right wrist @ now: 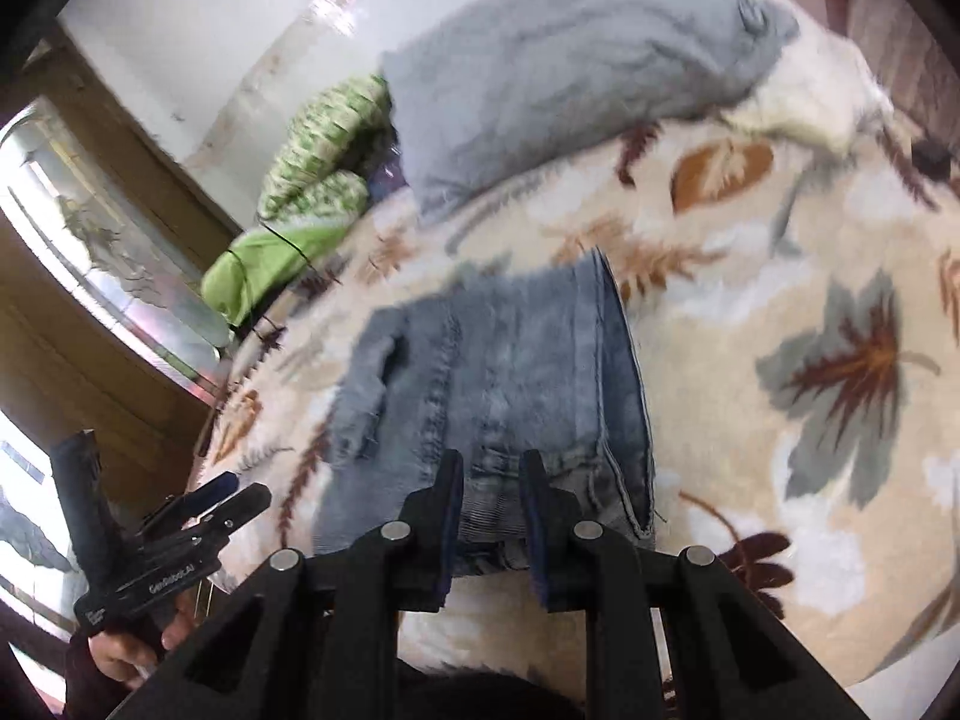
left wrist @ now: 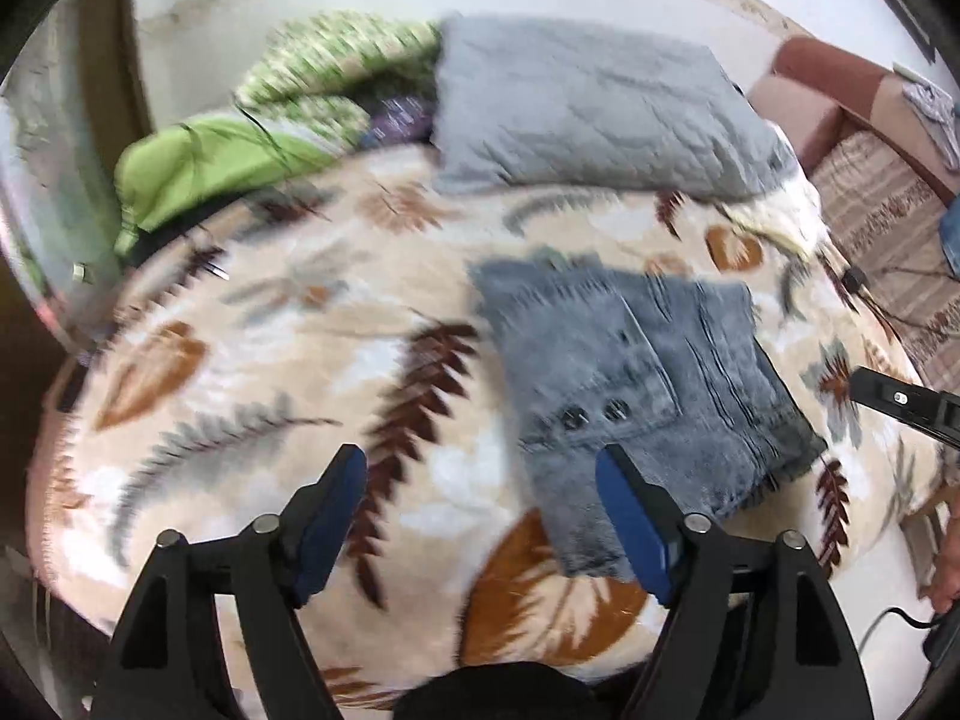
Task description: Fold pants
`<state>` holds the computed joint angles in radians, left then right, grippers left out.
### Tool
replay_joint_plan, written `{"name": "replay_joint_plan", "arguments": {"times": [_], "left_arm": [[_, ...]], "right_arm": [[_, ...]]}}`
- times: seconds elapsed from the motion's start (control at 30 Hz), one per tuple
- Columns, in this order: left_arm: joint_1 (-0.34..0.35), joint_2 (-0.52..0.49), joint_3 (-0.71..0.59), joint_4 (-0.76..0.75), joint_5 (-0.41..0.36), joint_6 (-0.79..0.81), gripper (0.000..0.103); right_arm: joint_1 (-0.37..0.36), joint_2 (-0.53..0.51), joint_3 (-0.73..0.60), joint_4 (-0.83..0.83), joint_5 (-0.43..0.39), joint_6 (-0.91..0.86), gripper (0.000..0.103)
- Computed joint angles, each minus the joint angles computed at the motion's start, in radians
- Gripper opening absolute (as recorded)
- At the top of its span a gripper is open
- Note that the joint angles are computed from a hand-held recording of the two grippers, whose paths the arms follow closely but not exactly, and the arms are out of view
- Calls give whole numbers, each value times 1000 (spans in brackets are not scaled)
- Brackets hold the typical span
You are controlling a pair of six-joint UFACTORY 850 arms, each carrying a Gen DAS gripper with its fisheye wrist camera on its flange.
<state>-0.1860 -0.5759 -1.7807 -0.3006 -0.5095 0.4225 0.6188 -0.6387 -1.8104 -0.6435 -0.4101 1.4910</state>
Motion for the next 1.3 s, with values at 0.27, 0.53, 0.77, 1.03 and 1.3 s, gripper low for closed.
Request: {"name": "replay_joint_plan", "arguments": {"times": [0.27, 0.53, 0.77, 1.03, 1.3], "left_arm": [[12, 70, 41, 191, 134, -194, 87], [0, 116, 71, 428, 186, -412, 88], [-12, 160, 109, 415, 194, -396, 88], [-23, 196, 140, 435, 206, -418, 88], [-31, 204, 143, 560, 206, -539, 88]], "right_arm": [[65, -21, -113, -180, -159, 11, 36], [91, -43, -148, -203, -233, -3, 63], [104, -15, -100, -224, -228, 32, 63], [134, 13, -82, -317, -254, 98, 63], [149, 18, -92, -382, -261, 140, 63]]}}
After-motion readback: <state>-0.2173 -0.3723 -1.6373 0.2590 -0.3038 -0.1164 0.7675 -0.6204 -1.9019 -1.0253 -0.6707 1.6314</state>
